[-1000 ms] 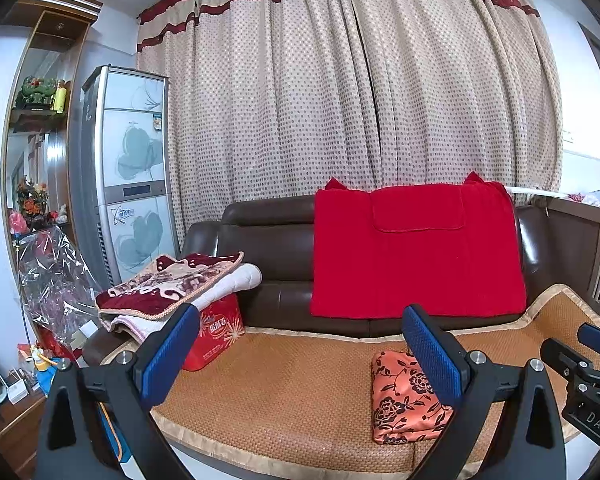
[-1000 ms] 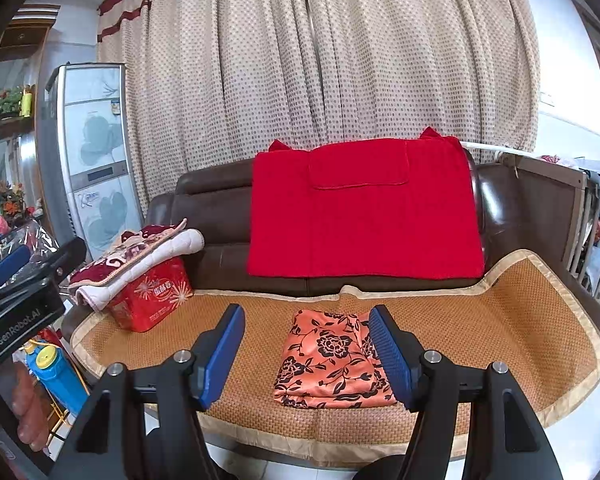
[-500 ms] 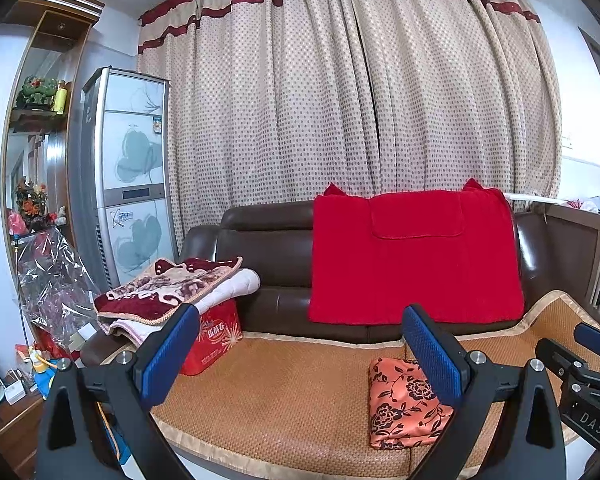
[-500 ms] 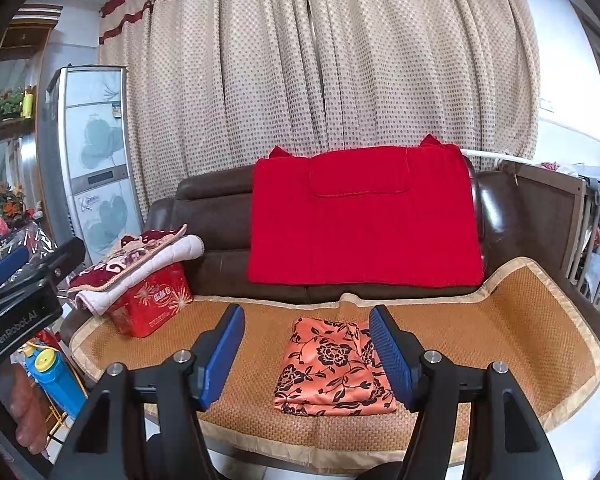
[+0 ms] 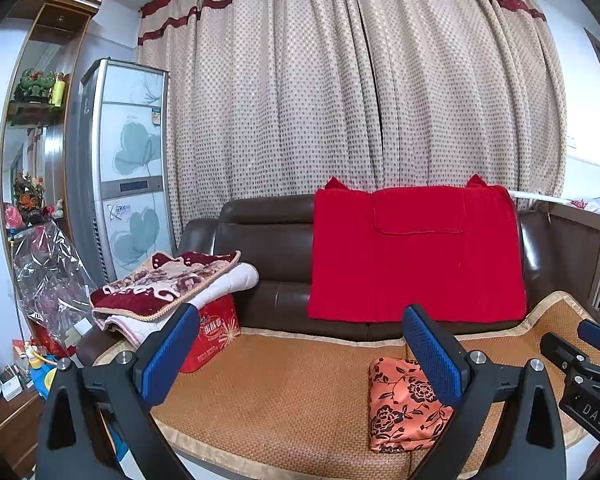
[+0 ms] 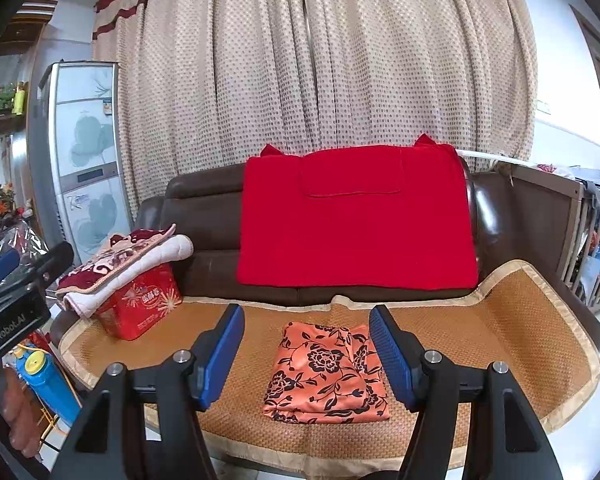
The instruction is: Fold small clothes
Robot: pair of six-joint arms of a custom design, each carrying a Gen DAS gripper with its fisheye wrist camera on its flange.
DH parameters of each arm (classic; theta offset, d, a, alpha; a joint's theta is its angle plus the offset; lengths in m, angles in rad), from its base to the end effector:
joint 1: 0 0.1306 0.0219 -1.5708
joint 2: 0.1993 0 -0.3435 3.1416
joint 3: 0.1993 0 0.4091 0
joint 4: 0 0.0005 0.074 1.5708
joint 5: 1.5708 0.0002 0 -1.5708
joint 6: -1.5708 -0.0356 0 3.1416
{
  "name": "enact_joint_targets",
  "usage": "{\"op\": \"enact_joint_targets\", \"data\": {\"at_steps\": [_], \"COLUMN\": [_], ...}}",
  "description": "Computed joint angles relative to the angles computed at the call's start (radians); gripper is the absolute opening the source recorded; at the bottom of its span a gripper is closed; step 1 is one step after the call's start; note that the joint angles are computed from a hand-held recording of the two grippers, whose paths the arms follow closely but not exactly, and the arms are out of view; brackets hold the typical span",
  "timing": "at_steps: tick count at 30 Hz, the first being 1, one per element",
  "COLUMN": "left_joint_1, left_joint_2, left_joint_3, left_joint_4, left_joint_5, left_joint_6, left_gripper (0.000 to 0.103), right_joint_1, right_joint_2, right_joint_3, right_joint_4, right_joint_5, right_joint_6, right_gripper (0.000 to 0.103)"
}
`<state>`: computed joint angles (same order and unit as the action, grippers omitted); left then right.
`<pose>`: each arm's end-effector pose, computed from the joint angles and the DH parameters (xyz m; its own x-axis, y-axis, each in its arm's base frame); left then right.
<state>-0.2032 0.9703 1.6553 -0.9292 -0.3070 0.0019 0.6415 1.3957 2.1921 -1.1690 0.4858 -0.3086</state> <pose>0.3050 -0.0524 0.6794 -0.2366 0.0469 -0.9705 -0.0953 0.9929 0.0712 0.3423 0.2343 0.7279 -0.3328 0.0867 -0.9390 -0.0836 0.9891 0.1209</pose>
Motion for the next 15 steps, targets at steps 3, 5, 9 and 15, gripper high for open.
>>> {"op": "enact_joint_targets", "data": {"at_steps": [3,5,9,15], "left_joint_1": [0.007,0.011,0.016,0.022], "left_joint_2": [0.022,0.039,0.075,0.131], "left_joint_3": [0.009,0.014,0.027,0.054], "left_joint_4": [-0.002,-0.004,-0.007,-0.012], "left_joint_5": [0.004,0.008,0.006,0.008], "left_joint_6": [0.005,0.008,0.011,0.015], "left_gripper": [0.101,0.101,0.101,0.101], "right_joint_1": [-0.007,-0.015,-0.039,-0.068], "right_joint_2": [0.023,0.041,0.087,0.162], "right_joint_3": [0.023,0.039,0.082,0.156], "right_joint_4": [-0.008,-0.013,-0.034,-0.068], "right_joint_5": [-0.008,-0.018,-0.050,-0.090], "right_joint_6": [0.000,0.003,0.000,-0.004], "right_gripper": [0.069,0.069,0.069,0.069]}}
